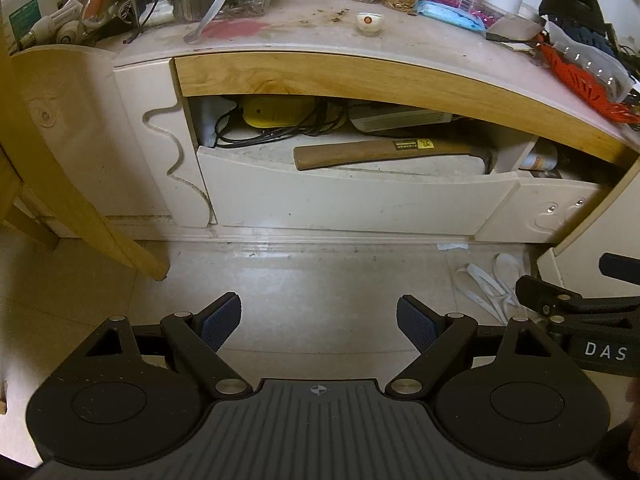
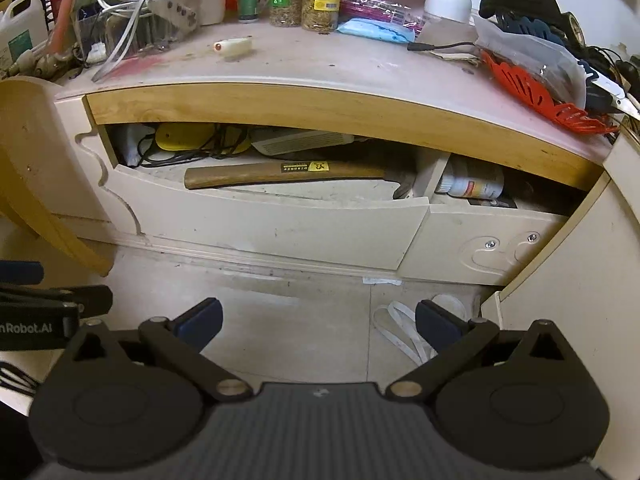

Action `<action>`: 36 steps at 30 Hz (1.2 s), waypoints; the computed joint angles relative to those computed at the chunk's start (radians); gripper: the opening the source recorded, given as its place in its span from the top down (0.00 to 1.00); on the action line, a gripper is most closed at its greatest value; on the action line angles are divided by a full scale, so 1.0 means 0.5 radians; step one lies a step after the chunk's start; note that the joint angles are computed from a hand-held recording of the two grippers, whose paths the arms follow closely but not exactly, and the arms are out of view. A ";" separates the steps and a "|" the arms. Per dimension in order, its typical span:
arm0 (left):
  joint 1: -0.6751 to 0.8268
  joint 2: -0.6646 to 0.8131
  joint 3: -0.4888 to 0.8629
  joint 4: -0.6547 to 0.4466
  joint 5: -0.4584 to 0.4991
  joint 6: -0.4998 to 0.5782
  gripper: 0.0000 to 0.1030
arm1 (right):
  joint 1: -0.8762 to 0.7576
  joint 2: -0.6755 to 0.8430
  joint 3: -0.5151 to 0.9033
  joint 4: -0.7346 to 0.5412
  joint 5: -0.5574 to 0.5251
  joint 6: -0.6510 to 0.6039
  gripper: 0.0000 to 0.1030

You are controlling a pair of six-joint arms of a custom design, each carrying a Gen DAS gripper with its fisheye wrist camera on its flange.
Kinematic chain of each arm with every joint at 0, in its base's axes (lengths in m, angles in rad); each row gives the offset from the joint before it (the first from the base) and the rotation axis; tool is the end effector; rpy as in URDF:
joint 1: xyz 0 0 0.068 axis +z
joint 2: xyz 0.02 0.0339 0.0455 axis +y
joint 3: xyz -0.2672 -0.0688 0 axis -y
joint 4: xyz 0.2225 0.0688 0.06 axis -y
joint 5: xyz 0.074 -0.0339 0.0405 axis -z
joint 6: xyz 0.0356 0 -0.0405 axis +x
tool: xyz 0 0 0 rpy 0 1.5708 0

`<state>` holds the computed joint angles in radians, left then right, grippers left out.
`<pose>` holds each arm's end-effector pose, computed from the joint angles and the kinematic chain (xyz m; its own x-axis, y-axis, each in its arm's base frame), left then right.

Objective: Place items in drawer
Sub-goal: 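Move both tools toward the closed white drawer under the hammer shelf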

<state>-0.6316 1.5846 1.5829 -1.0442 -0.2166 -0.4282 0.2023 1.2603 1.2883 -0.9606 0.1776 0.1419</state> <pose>0.2473 -0.1714 0.3462 -0.8387 0.1111 -0.5331 0.1555 0.9871 -0.0389 0.2207 0.0389 0.3466 -0.7923 -0.0204 -0.6098 0.0176 0.9983 -0.0562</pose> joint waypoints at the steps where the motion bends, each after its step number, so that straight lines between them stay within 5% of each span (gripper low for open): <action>1: -0.002 -0.002 -0.002 0.001 -0.004 -0.004 0.16 | 0.002 0.000 0.000 -0.001 0.000 -0.002 0.00; 36: 0.051 0.033 0.024 0.054 -0.092 -0.015 0.16 | -0.001 0.072 -0.001 0.034 0.069 0.095 0.00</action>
